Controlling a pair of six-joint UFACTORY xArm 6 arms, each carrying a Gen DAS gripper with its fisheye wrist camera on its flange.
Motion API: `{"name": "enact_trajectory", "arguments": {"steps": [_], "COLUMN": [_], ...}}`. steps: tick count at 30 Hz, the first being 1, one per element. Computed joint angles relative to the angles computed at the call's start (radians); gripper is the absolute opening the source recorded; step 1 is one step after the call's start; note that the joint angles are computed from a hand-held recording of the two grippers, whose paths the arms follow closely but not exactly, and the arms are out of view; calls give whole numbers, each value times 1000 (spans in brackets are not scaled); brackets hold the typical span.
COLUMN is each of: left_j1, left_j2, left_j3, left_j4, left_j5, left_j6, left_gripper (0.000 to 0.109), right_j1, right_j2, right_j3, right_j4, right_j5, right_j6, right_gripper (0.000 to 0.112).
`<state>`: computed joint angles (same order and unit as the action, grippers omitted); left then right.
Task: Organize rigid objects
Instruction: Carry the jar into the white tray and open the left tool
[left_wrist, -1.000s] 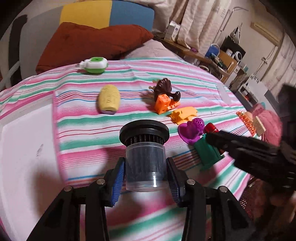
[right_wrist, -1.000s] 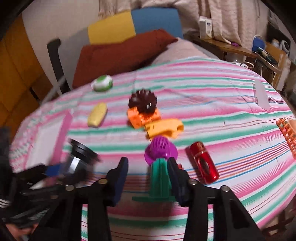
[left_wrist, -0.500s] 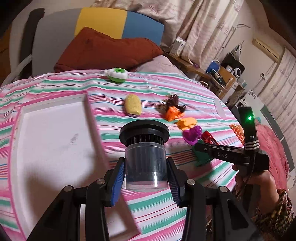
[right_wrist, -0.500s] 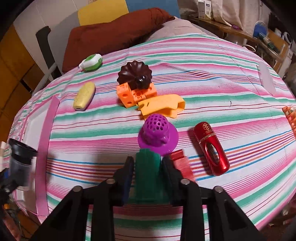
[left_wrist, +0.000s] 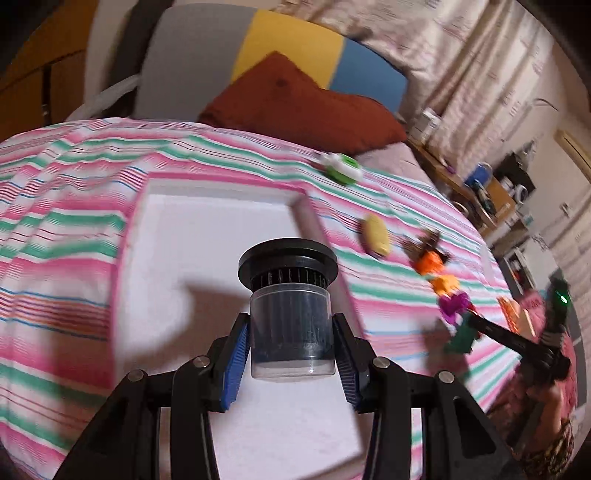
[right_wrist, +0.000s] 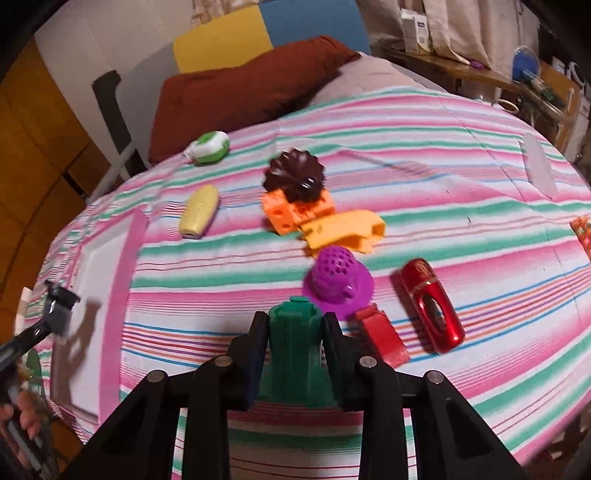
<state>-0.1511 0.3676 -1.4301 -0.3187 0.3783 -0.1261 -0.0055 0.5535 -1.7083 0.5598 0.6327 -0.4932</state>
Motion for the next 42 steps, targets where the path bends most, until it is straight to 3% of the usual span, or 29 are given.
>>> {"name": "enact_trajectory", "arguments": {"steps": [14,23,26,30,34,42], "left_j1": [104,129,131,120,127,110], "left_j2": [273,344,317,232,133,20], "left_j3": [-411,-506,-464,-353,-195,-15], "left_j4": [202,292,290,436,389,392], "left_j5": [251,295,271,226,101,-1], "left_j6": [-201,-289,-299,-414,-417,-441], "left_gripper": [44,44,44,44,45,45], "right_j1": [9,20,21,24,29,39], "right_j2": [-17,-18,-17,-20,-26,-47], "right_j3": [29,35,34,39,51,80], "right_j4": [61,65,64,73,65,92], "right_j5": [-61,-74,-73,-87,-101,-138], "right_j6": [-70,-100,-103,-119,-125,-164], "right_gripper": [30,30,30,30,30,30]}}
